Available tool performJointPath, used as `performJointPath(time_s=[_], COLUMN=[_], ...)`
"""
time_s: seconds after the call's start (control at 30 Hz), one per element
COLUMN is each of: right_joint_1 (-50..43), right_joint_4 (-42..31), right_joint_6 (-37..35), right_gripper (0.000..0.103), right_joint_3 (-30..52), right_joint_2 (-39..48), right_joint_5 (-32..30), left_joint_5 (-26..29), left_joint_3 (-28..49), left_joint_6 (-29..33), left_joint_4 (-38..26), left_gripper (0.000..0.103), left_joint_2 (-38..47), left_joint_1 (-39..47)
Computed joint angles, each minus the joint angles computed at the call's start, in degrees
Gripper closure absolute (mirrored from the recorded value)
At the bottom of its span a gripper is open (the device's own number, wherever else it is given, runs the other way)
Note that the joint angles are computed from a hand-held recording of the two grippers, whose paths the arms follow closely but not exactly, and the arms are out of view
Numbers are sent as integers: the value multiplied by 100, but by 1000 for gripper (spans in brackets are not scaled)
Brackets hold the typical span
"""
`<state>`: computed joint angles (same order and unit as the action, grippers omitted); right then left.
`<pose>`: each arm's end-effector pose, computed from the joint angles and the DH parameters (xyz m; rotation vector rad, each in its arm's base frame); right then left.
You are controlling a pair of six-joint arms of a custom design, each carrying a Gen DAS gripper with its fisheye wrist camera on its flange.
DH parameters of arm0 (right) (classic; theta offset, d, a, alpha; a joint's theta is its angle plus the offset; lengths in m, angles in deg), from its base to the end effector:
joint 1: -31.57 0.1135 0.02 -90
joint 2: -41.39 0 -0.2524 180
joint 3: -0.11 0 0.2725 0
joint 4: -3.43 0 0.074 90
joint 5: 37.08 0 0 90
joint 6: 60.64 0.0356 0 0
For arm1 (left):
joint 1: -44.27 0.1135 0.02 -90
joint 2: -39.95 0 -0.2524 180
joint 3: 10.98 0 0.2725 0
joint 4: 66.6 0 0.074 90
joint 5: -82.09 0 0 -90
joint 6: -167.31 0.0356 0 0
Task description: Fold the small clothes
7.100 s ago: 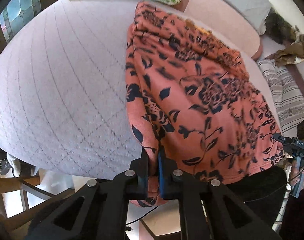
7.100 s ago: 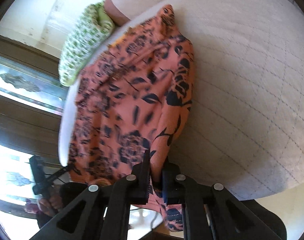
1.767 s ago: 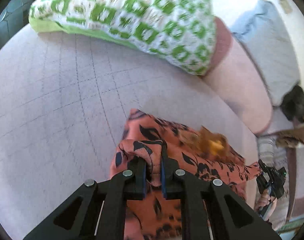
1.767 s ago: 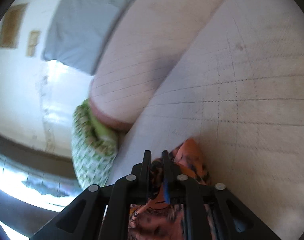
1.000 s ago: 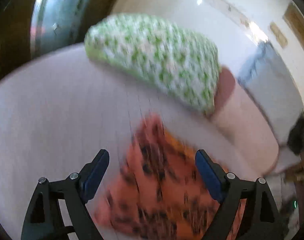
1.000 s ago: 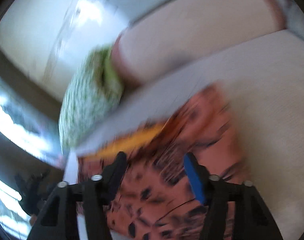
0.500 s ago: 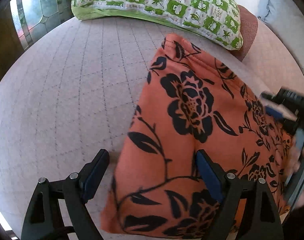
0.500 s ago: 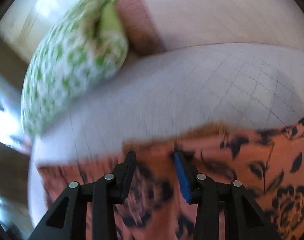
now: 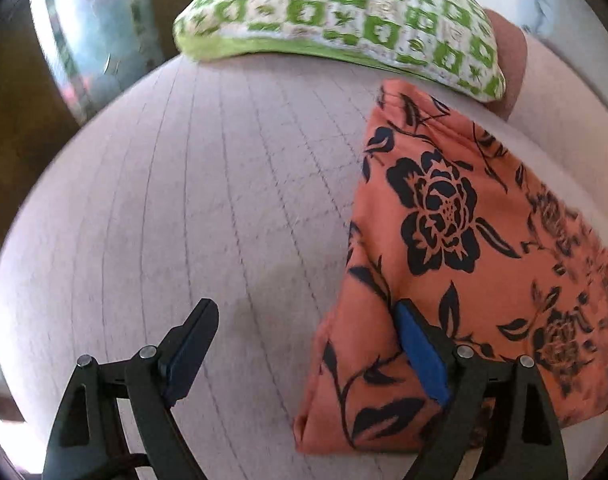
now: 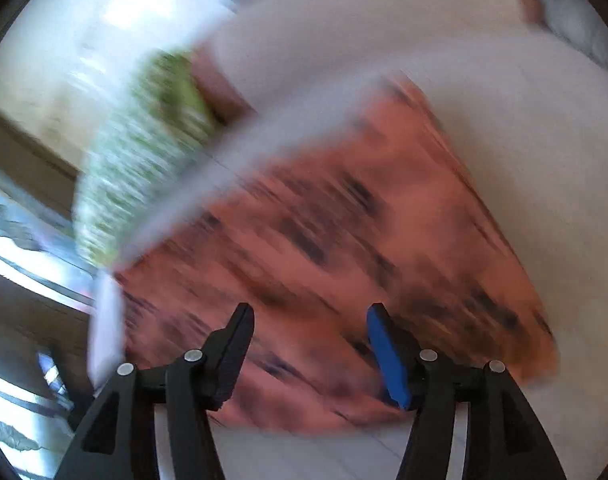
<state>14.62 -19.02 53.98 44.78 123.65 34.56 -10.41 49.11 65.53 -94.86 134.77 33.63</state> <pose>0.2479 -0.0638 0.1040 0.8188 2.4746 0.4665 0.3098 -0.0566 0.1121 -0.0406 2.6698 -0.0675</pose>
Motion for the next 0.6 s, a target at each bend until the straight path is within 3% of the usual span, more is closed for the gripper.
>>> performJointPath(time_s=[0.07,0.17,0.3,0.43,0.53,0.6], right_joint_1=[-528,-1186,-2113,-2409,-2411,-2372], right_joint_4=[375,286,-71,13,496,548], right_joint_6=[-18,170,334,510,822,856], right_gripper=[48,47,36,36,36,36], right_joint_3=[-510,-1258,-1995,-2210,-2340,-2348], right_joint_2=[85,-1246,-2646,-2362,-2057,-1972], right_joint_5=[-558,-1227,-2210,-2643,-2753,-2548], left_joint_5=[153,132,882,1989,2603,2356], left_joint_3=[-268,-913,-1440,-1904,-1695,-1616], left_joint_6=[-124,-386,-475,-718,-901,-1292], left_joint_4=[-38,-2,-267,-495,-214,204], left_gripper=[13,13,13,13,13,12], left_joint_2=[-347,-1273,-2168,-2527,-1772,-1494], left_joint_1=[134,279,471,444,265,35])
